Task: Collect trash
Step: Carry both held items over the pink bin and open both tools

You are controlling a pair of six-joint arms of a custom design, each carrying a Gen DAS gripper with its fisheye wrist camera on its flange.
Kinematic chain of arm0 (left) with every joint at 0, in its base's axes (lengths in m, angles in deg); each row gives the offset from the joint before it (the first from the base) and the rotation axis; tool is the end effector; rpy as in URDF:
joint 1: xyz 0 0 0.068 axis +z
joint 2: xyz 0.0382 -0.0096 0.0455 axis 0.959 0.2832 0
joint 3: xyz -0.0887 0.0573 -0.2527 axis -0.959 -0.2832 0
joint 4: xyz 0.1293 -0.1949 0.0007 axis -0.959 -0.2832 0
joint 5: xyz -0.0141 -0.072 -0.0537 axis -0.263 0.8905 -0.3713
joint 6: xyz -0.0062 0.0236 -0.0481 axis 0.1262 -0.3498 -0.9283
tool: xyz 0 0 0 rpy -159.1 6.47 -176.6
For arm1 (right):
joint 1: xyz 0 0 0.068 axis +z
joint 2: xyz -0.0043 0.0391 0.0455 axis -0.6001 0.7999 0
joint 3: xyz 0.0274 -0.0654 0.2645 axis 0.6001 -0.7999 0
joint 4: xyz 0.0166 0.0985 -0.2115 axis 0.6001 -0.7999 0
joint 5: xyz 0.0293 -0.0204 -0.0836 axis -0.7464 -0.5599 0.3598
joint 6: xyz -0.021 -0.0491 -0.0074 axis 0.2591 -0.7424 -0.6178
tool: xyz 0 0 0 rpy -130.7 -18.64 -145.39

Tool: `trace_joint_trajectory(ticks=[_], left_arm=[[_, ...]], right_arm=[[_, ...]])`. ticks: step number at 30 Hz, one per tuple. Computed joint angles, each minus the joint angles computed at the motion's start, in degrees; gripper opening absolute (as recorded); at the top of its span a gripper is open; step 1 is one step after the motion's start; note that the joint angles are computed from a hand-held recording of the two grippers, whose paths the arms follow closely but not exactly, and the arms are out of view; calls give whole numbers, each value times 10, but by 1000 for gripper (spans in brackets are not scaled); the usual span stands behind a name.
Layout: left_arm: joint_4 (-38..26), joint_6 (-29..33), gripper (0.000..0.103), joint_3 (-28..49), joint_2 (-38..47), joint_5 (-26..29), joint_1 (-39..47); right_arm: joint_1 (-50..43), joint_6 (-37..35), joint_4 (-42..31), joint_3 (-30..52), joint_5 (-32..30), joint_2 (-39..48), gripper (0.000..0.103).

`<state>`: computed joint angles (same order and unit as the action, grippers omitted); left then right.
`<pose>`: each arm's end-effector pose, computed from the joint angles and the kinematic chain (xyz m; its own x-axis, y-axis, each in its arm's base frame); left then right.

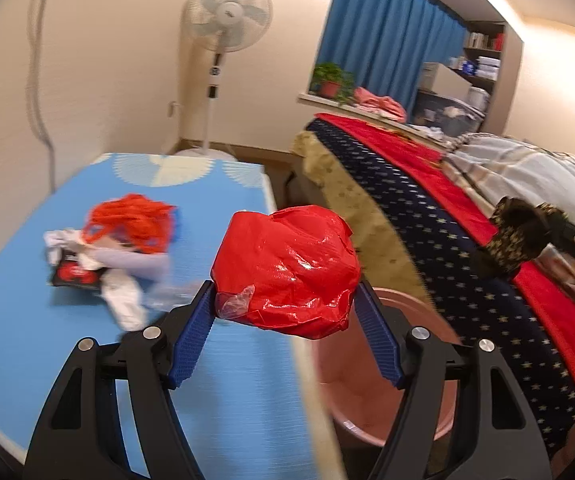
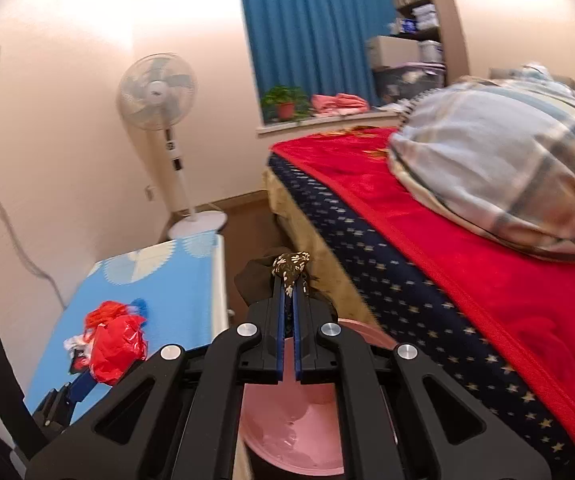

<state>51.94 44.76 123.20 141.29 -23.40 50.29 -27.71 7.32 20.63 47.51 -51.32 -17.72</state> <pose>0.2126 -0.0753 0.2319 -0.4672 -0.3050 -0.8299 -0.2286 0.9484 -0.2198 0.2411 0.0407 0.2906 -0.4507 0.1128 -0.8855 -0.1220 0.9749 0.1863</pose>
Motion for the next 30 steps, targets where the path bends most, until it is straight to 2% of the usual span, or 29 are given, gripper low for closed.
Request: trace_joint_trajectory(ticks=[5,15,21,30], left_arm=[[69,22,68,2,68,-5,-49],[158,40,68,17,189,53,-36],[188,48,68,30,249,81,-31],[201,43,68,40,287,105,-28]], right_arm=[[-41,-3,-3,-4,-14,7,4],[-70,5,29,9,-8,79,4],[-69,10,44,12,7,116,4],[-60,12,55,29,14,160,4]])
